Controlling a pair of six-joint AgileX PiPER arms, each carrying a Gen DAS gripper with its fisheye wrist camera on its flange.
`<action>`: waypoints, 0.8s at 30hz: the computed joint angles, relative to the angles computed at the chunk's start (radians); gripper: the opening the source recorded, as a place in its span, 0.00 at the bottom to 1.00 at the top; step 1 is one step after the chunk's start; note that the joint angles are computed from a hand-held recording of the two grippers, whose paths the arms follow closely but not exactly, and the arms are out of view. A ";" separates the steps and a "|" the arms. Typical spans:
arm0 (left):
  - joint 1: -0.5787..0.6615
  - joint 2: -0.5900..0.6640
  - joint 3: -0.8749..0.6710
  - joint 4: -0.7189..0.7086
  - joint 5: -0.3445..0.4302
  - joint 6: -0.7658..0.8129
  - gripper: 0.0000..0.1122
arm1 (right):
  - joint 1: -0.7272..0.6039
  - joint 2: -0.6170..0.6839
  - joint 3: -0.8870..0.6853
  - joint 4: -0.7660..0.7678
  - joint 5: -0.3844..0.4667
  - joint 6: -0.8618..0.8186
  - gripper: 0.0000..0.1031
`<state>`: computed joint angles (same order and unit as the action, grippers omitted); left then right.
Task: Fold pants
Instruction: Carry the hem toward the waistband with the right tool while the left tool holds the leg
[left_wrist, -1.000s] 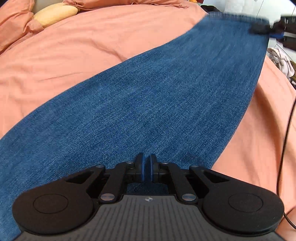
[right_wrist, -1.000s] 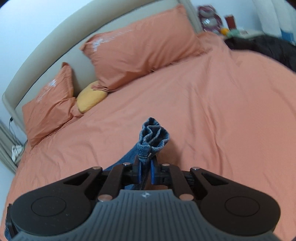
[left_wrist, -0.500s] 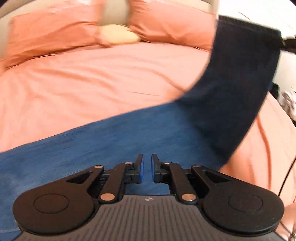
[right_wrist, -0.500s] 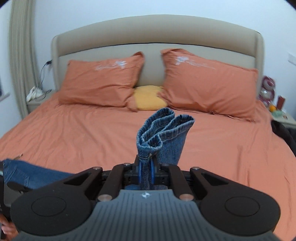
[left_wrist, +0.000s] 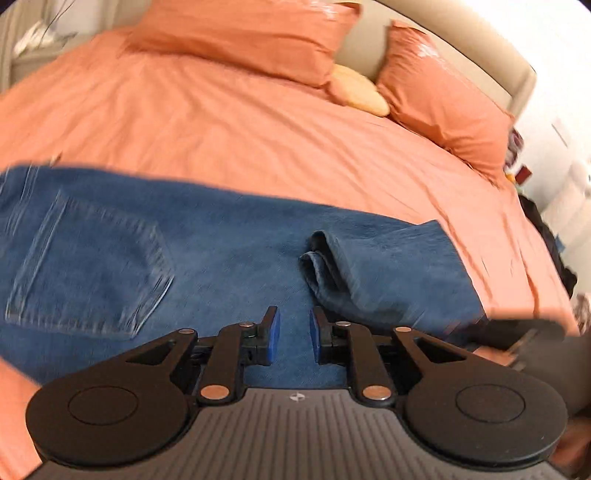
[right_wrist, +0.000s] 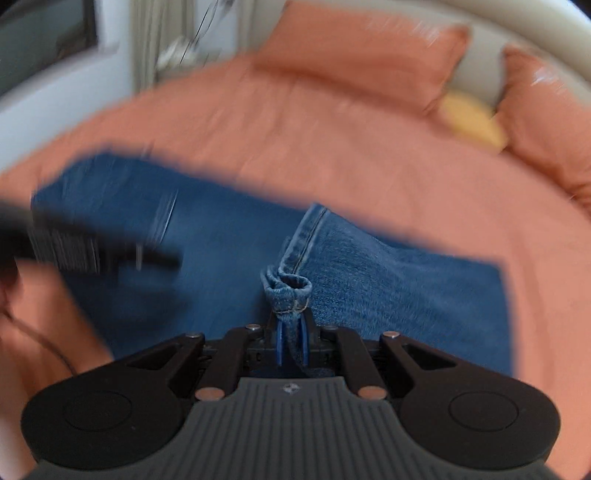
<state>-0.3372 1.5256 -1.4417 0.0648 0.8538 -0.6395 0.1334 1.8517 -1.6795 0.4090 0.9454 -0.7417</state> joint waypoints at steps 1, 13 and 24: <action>0.006 -0.011 0.022 -0.012 -0.016 -0.009 0.18 | 0.026 -0.006 0.062 -0.037 -0.048 0.006 0.05; 0.042 -0.008 0.103 -0.090 -0.094 0.010 0.25 | -0.033 0.008 0.023 0.099 0.092 -0.025 0.40; 0.088 -0.016 0.149 -0.231 -0.129 0.109 0.25 | -0.022 0.184 -0.211 0.085 0.170 0.163 0.04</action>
